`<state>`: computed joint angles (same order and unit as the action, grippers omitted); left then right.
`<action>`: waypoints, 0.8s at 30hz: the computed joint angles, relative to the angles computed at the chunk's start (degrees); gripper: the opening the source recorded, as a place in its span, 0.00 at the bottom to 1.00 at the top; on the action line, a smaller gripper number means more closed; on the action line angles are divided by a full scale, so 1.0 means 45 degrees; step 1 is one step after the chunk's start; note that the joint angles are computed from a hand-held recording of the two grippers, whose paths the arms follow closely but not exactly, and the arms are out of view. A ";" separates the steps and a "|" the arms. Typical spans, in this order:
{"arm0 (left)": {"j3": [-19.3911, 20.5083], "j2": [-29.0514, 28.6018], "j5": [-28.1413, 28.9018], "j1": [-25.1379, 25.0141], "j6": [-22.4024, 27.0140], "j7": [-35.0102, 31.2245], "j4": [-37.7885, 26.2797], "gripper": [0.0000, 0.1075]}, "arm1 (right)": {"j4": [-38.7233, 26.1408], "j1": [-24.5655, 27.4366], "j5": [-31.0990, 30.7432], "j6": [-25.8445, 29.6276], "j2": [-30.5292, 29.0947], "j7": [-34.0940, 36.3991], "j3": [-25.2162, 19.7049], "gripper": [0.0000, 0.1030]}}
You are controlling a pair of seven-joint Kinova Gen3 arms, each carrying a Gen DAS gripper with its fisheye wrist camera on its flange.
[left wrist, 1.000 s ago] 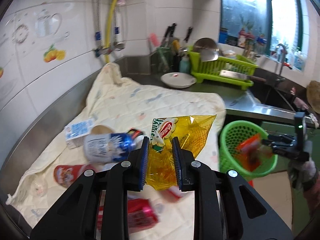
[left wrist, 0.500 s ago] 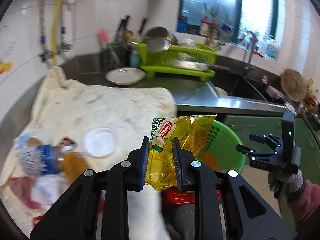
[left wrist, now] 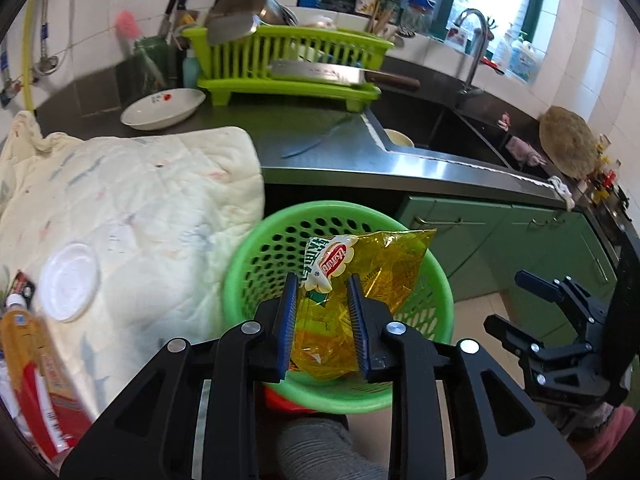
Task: Collect trash
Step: 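Drop the wrapper into the green basket with the right gripper while the left gripper drops the bag in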
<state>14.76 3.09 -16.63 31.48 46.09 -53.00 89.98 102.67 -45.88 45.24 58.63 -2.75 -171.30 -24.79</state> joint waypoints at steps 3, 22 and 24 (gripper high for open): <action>0.0012 0.0406 0.0141 0.0094 -0.0019 -0.0019 -0.0266 0.28 | 0.0163 0.0077 -0.0070 -0.0044 -0.0157 -0.0081 0.0015 0.76; 0.0322 -0.1324 -0.1308 -0.0065 0.0535 0.2640 0.0916 0.54 | -0.0517 -0.0047 -0.0151 -0.0505 0.0175 0.0421 -0.0133 0.77; 0.0576 -0.1804 -0.1656 -0.0372 0.0865 0.3051 0.1156 0.55 | -0.0816 -0.0219 -0.0165 -0.0630 0.0429 0.0591 -0.0072 0.77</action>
